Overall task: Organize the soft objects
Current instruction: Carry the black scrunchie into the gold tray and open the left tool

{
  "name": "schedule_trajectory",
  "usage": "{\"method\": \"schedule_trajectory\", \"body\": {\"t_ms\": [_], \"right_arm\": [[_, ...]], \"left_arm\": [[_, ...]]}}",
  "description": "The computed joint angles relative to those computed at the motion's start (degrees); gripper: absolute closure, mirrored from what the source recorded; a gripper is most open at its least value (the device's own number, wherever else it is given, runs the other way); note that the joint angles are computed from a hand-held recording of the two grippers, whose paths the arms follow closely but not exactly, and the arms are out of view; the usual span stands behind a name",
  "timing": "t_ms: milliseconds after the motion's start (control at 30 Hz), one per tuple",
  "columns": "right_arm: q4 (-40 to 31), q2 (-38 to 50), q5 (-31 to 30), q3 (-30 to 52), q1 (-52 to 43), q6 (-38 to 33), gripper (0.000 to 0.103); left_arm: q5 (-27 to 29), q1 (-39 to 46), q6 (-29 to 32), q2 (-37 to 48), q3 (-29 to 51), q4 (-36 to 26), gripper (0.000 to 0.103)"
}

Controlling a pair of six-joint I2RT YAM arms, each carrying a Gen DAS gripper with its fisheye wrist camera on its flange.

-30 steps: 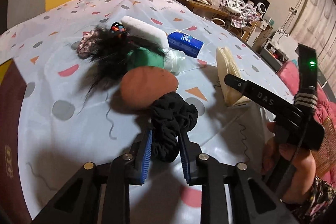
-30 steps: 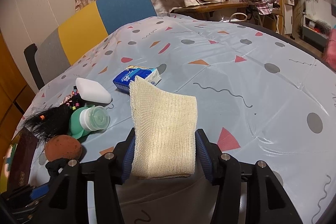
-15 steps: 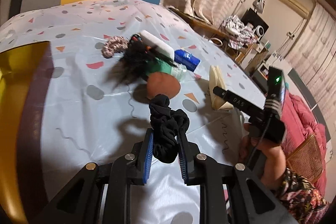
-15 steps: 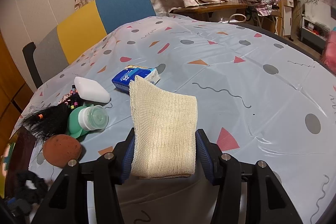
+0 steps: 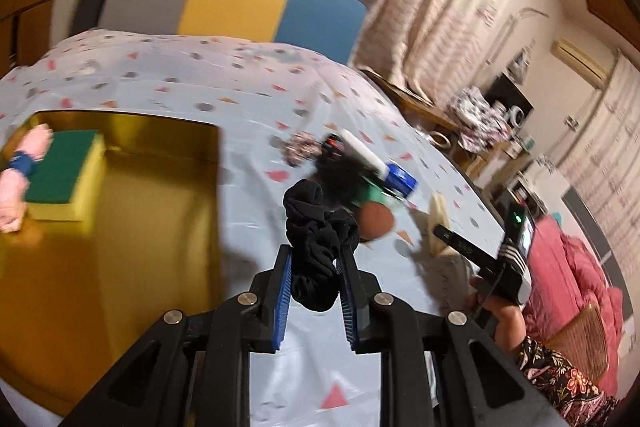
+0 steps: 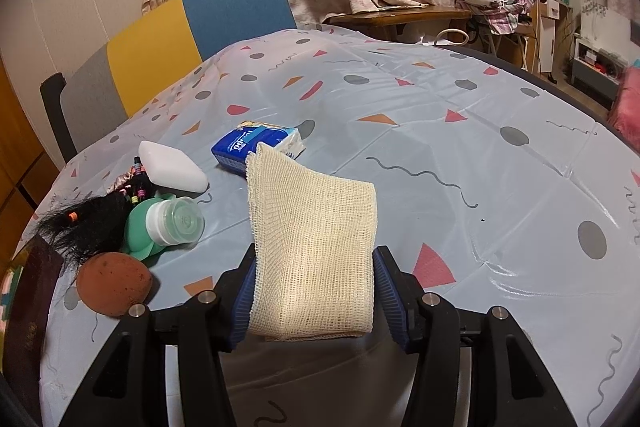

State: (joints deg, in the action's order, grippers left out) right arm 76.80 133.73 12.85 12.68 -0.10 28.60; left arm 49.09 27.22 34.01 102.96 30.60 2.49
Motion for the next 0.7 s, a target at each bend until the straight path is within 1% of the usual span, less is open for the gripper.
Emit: {"method": "schedule_trajectory", "body": {"t_ms": [167,367,467,567,700], "right_arm": [[-3.4,-1.7,2.2,0.6,1.6,0.0,0.048],[-5.5,-2.7,3.4,1.1,2.3,-0.1,0.048],[-7.3,-3.5,4.5,1.4,3.1,0.0,0.048],[-9.6,-4.4,6.2,2.0,4.3,0.0,0.048],[-12.7,-5.8,8.5,2.6,5.8,0.1,0.048]], "left_arm": [[-0.2,7.1,3.5,3.3,6.6,-5.8,0.082],[-2.3,13.8,5.5,8.6,14.7,-9.0,0.082],[-4.0,16.3,4.3,12.0,18.7,-8.7,0.082],[-6.1,18.1,1.9,15.4,22.5,-7.8,0.082],[-9.5,18.9,-0.7,18.3,24.7,-4.4,0.082]]}}
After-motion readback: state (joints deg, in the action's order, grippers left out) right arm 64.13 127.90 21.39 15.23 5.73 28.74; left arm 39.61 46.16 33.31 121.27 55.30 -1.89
